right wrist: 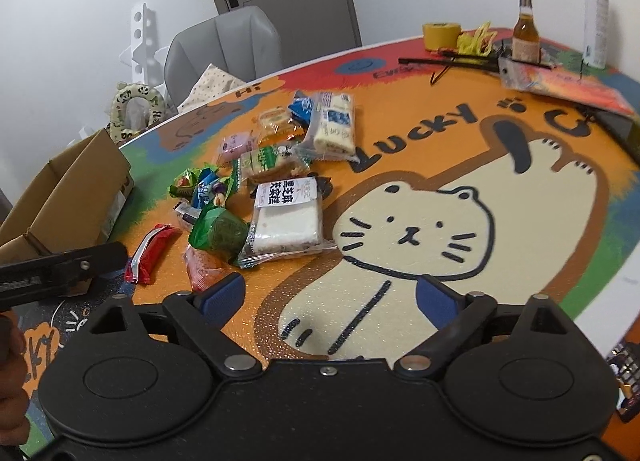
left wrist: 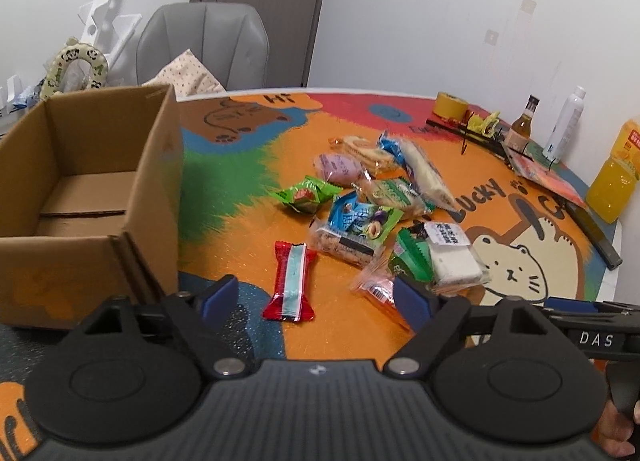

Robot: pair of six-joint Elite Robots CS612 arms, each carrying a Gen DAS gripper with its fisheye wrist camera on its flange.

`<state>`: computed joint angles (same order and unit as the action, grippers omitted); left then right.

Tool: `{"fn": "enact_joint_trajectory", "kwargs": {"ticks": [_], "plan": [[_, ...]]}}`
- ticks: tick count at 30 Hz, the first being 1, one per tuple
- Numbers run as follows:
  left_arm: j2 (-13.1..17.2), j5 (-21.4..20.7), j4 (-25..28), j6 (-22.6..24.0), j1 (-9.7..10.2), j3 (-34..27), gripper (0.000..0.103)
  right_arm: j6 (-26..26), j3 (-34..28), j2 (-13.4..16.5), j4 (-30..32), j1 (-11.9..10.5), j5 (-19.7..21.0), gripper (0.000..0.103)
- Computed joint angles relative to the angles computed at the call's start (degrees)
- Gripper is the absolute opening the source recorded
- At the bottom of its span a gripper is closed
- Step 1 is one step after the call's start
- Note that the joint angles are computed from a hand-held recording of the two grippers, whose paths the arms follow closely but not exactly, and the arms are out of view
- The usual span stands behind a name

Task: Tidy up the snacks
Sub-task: 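Grasp the red-wrapped bar with the left tool while the right tool grasps the white bread pack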

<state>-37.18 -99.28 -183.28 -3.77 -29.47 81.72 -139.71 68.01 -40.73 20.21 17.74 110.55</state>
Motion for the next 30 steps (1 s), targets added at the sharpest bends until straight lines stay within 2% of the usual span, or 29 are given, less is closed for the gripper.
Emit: {"fn": "enact_joint_trajectory", "kwargs": {"ticks": [4,9,17,23,28,30], "plan": [[1.1,0.6,2.1,-0.4,-0.06,-1.9,0.071,0.1,-1.0,0.7,0.1,-0.7,-1.8,0.084],[2.1,1.4,4.8,-1.6,-0.16,-3.8,0.066,-0.3,-2.7,1.6,0.6,-1.4,-3.2,0.079],[2.9,3.6,7.0,-2.9,-0.54,-5.3,0.057,-2.3,-5.2,2.9,1.1,-2.3,-5.2,0.078],[3.0,4.5,5.9,-3.9,-0.69,-4.9,0.042,-3.8,-7.2,4.0,2.2,-2.3,-5.4,0.078],[2.9,4.4,5.1,-4.6,-0.43,-4.3,0.022,-3.5,-7.4,3.8,0.7,-2.1,-3.8,0.079],[2.8,4.0,4.9,-5.2,-0.24,-4.2,0.021,-3.6,-9.0,4.7,2.2,-2.1,-2.8,0.079]]}}
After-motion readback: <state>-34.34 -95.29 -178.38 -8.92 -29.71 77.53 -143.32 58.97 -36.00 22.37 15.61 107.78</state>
